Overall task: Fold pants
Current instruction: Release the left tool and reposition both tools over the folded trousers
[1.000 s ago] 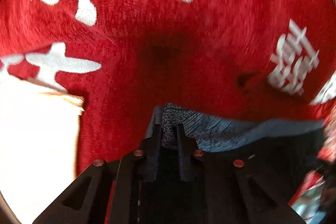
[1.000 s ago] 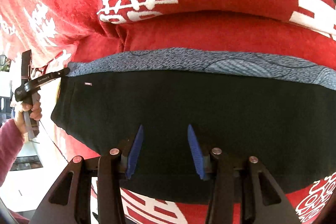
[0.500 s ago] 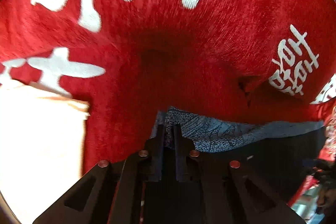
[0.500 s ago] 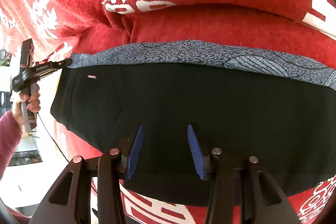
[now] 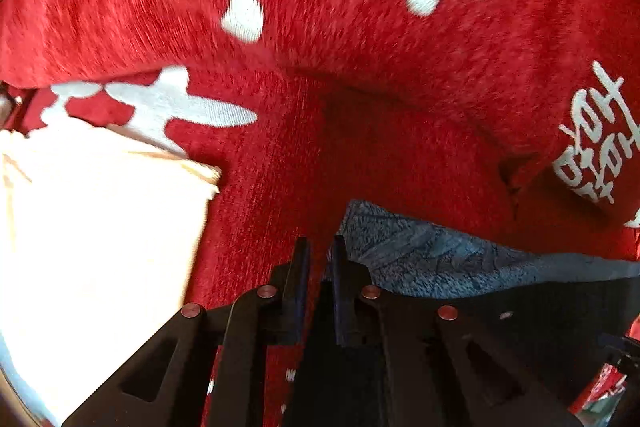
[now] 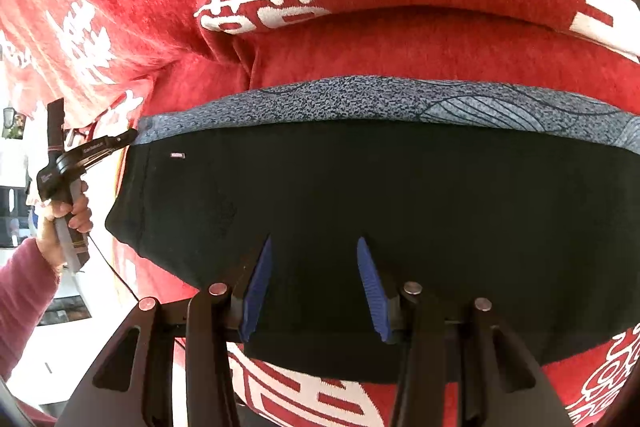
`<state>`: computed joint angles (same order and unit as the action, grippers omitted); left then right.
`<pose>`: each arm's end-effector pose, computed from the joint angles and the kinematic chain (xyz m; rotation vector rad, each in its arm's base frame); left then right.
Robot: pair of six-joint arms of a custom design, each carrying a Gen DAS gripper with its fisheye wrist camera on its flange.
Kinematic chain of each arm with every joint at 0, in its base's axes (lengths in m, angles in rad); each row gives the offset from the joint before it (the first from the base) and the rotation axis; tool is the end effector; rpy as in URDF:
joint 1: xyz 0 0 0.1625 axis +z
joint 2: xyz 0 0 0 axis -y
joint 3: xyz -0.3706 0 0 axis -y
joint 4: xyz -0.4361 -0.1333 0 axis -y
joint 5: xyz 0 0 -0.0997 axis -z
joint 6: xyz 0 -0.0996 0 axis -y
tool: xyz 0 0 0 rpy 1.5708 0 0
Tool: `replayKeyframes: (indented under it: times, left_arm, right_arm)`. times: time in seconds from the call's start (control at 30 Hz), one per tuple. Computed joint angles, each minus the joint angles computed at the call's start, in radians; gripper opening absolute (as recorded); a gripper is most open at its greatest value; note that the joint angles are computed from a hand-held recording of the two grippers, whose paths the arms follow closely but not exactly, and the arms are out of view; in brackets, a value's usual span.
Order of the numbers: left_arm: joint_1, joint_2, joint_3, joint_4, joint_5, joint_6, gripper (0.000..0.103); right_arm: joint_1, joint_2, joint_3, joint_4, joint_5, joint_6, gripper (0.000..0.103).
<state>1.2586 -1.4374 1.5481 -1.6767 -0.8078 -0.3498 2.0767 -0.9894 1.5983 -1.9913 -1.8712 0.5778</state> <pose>0.0136 -0.6160 0.4092 -0.0428 2.4004 -0.3075 0.4016 -0.5107 0.1106 -0.0604 -2.7879 -0.0081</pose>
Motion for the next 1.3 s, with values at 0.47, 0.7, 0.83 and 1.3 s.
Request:
replayKeyframes:
  times: [0.47,0.7,0.83,1.3]
  left_arm:
    - [-0.234,-0.053,0.132,0.182,-0.093,-0.179,0.011]
    - [-0.383,0.038,0.215,0.152,-0.228,-0.254,0.011]
    - [-0.467,0.116,0.225,0.125,-0.238,-0.29,0.011]
    - [-0.568,0.295,0.181,0.149,-0.178,-0.387,0.015]
  right_arm:
    - [0.0,-0.198,0.185,-0.064,0.023,0.126,0.055]
    - [-0.011,-0.361,0.315,-0.057,0.021,0.199,0.056]
    - [-0.026,-0.448,0.366,-0.033,0.0,0.214,0.056]
    - [-0.099,-0.664,0.471,0.021,-0.013,0.193,0.056]
